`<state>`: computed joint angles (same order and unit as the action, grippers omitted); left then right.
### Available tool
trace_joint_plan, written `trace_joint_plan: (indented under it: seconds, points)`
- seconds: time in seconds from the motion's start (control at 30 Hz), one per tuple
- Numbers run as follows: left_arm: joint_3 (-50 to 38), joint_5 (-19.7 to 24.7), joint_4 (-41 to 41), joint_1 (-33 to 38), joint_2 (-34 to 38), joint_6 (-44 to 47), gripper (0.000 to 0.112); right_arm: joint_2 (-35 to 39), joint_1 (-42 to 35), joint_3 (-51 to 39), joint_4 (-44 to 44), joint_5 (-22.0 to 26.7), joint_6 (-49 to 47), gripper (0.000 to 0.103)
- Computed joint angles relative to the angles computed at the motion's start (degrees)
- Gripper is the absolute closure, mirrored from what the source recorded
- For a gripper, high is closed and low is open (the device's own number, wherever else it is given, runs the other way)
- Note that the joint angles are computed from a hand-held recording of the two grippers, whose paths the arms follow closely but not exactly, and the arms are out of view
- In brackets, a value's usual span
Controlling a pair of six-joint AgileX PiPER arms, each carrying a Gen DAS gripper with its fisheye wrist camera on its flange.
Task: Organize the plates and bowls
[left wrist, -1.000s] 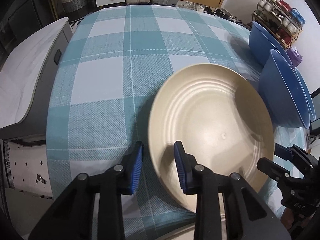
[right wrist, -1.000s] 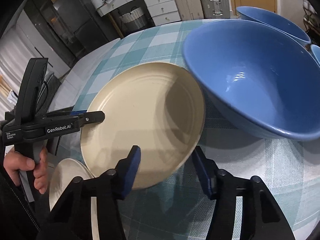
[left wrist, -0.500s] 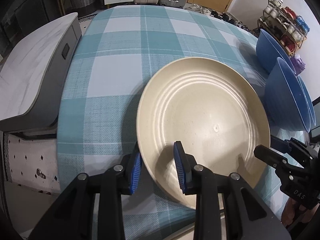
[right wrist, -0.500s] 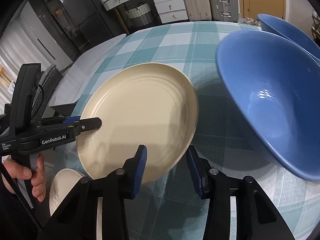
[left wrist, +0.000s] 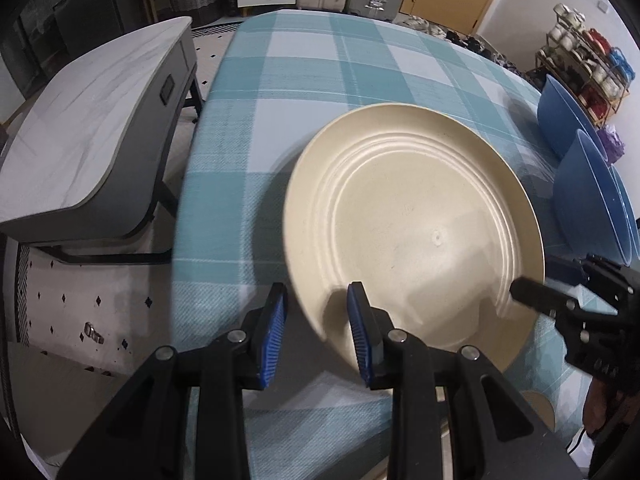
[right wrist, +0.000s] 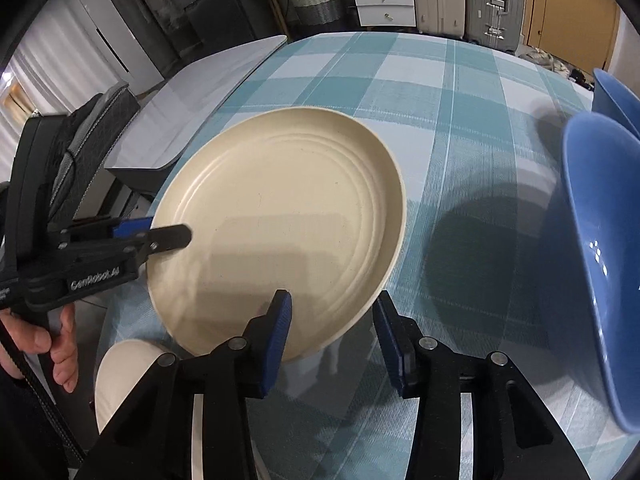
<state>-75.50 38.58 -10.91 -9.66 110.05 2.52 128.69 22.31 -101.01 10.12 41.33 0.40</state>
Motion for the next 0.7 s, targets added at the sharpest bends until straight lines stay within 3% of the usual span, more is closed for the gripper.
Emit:
trace_joint_plan:
  seconds: [0.2, 0.37, 0.5, 0.7]
  points:
    - [1.2, -0.8, -2.1, 1.7, -0.8, 0.8, 0.081, 5.2, 1.0, -11.5, -9.8, 5.9, 8.6, 0.054]
    - [-0.1, 0.9, -4.9, 2.4, 0.1, 1.8, 0.082, 9.2, 1.3, -19.4, -11.8, 9.8, 9.7, 0.054]
    - [-0.4, 0.4, -4.0, 1.8, 0.3, 0.3, 0.081, 10.8, 1.3, -20.6, -11.9, 9.4, 8.8, 0.057]
    - [-0.6, -0.8, -0.5, 0.7, 0.5, -3.7, 0.081, 10.6, 0.7, -19.0, -11.3, 7.6, 8.4, 0.069]
